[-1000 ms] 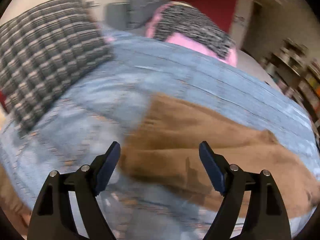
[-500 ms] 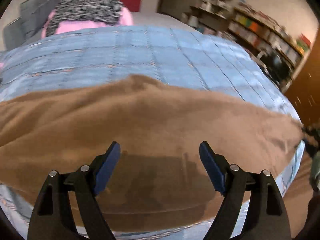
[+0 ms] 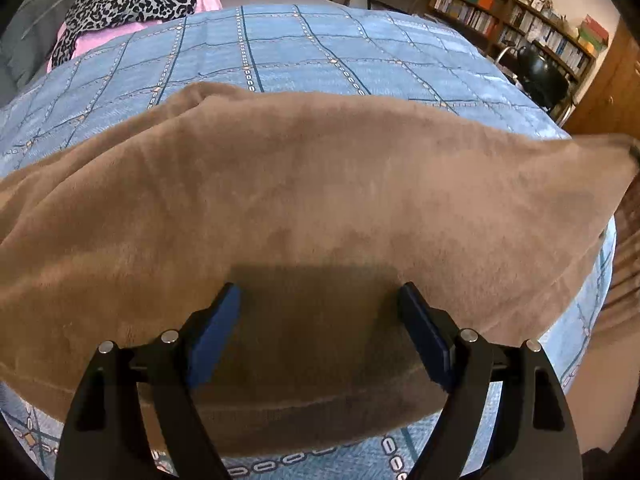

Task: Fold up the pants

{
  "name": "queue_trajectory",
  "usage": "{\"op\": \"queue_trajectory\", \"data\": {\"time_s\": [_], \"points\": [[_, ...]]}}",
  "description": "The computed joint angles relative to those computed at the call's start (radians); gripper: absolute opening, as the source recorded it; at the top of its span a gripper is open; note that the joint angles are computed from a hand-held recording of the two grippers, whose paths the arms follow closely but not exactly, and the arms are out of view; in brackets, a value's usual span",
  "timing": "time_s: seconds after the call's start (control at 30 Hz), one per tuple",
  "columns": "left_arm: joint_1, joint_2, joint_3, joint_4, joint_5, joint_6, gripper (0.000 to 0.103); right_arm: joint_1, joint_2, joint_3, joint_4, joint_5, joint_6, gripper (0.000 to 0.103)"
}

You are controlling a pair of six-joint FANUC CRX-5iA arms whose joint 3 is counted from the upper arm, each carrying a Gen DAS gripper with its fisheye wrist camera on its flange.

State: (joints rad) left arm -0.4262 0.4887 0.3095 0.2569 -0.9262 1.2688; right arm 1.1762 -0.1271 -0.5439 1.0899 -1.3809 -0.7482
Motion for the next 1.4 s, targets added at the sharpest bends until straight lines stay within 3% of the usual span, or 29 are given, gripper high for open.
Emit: {"op": "queue_trajectory", "data": {"time_s": [0.03,0.13,0.33,0.47,0.5,0.6,0.73,0.9,1.07,1.4], "points": [[0.001,-0.002,-0.003,0.0,-0.001,-0.001,0.082,0.045,0.002,0.001,0.006,-0.047,0.006,0.01],[0.004,-0.003,-0.01,0.006,0.0,-0.009,0.083,0.079,-0.003,-0.013,0.007,-0.072,0.036,0.01],[0.006,0.003,0.006,-0.002,-0.022,-0.025,0.083,0.164,-0.062,-0.143,-0.174,0.021,-0.119,0.011],[0.007,0.004,0.021,-0.014,-0.047,-0.029,0.083,0.209,-0.103,-0.215,-0.172,0.061,-0.26,0.016],[0.009,-0.001,0.017,-0.013,-0.05,-0.027,0.083,0.211,-0.111,-0.225,-0.161,0.067,-0.279,0.021],[0.022,-0.028,-0.021,0.011,-0.039,-0.028,0.083,0.213,-0.144,-0.256,-0.132,0.081,-0.355,0.057],[0.06,-0.086,-0.108,0.063,-0.017,-0.011,0.083,0.244,-0.141,-0.23,-0.166,-0.006,-0.372,0.057],[0.104,-0.139,-0.188,0.108,-0.003,0.028,0.083,0.234,-0.105,-0.165,-0.2,-0.084,-0.278,0.057],[0.141,-0.175,-0.252,0.153,0.024,0.086,0.083,0.176,-0.075,-0.137,-0.19,-0.042,-0.217,0.057],[0.188,-0.175,-0.392,0.488,0.067,0.065,0.089,0.119,-0.021,-0.102,-0.247,-0.016,-0.173,0.057]]}}
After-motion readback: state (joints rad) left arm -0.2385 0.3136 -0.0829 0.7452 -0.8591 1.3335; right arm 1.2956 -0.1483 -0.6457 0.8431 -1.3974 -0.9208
